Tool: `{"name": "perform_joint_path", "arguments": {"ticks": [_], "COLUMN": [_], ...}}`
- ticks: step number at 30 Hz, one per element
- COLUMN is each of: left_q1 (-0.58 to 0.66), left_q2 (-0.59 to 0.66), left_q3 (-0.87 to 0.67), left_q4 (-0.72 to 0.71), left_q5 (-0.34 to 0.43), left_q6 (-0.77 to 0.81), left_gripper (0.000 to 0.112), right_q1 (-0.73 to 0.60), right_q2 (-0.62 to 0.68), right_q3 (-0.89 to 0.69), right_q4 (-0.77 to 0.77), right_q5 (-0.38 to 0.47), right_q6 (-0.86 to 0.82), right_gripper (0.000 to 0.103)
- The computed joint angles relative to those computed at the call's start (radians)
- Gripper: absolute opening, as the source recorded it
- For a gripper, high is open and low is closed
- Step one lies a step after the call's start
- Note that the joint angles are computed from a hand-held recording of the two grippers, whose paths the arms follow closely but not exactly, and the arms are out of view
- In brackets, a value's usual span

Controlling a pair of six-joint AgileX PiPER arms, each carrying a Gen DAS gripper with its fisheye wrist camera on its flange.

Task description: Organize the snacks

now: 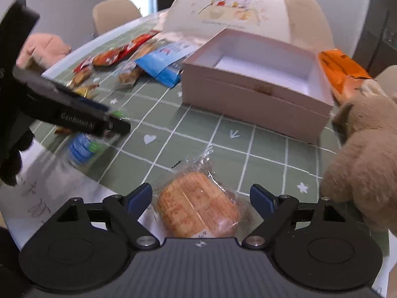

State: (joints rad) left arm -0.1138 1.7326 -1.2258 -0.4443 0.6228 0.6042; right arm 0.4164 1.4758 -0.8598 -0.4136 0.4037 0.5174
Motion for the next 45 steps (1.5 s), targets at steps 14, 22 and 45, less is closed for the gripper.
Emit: {"name": "perform_joint_path", "arguments": {"ticks": [14, 22, 45], "left_q1": [0.086, 0.071, 0.116], "left_q2": [-0.07, -0.017, 0.034], "left_q3": [-0.075, -0.377, -0.066], "left_q4": [-0.278, -0.515, -0.443], "left_q5": [0.334, 0.346, 0.125], "left_q6": [0.188, 0.111, 0.071], "left_gripper": [0.041, 0.042, 0.042], "right_q1": [-0.046, -0.064, -0.205], "right_q2": [-0.028, -0.187, 0.225], "right_q3": [-0.006, -0.056, -0.675], "right_q4": [0.176, 0.172, -0.049], "right_q5": [0.08, 0.18, 0.151], "right_q6": [-0.391, -0.239, 0.061], "right_gripper": [0.067, 0.053, 0.091]}}
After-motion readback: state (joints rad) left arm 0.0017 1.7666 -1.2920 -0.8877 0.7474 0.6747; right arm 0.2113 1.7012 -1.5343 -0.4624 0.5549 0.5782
